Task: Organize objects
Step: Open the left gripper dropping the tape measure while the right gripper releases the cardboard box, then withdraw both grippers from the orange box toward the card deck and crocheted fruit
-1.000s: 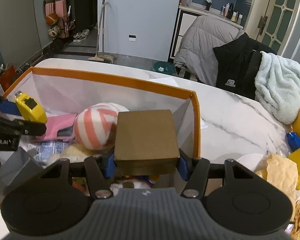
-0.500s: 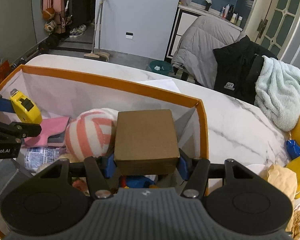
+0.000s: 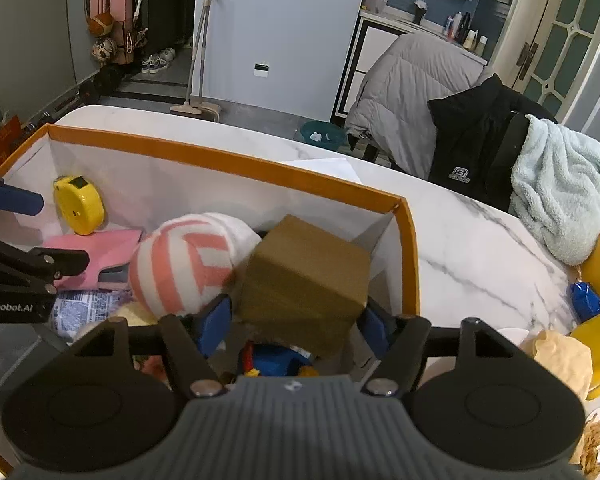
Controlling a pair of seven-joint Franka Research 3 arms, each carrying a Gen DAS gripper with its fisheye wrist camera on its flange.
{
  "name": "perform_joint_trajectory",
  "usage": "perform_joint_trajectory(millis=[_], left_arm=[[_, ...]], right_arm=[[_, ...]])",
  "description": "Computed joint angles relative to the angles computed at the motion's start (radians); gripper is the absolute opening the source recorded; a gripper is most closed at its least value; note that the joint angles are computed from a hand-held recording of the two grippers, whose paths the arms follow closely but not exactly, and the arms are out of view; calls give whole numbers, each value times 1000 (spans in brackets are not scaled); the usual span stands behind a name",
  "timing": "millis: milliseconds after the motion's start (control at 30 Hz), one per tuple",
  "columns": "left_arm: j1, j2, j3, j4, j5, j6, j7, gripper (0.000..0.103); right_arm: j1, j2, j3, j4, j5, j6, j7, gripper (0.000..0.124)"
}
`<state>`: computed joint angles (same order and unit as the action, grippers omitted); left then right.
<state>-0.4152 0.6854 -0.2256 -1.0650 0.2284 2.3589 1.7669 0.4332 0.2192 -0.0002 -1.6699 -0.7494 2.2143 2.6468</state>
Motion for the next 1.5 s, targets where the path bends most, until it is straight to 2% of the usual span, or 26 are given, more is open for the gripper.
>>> perform_joint_trajectory(millis=[467, 633, 967, 1200, 1367, 1500], left_arm=[[16, -47, -7, -71, 2, 46, 9, 82], [34, -90, -15, -125, -7, 78, 13, 82], [65, -190, -27, -225, -18, 122, 20, 82], [97, -305, -45, -358, -38, 178, 41, 82], [146, -402, -81, -495, -129, 261, 109, 86], [180, -462, -108, -586, -247, 284, 205, 86]], right_arm=[[4, -20, 2, -32, -66, 17, 48, 77], [13, -24, 12, -31, -95, -14, 52, 85], [22, -92, 46, -65, -125, -61, 82, 85], [18, -166, 90, -102, -148, -96, 106, 85], [7, -249, 128, -188, -184, -69, 144, 86], [-10, -323, 169, -277, -191, -50, 155, 86]])
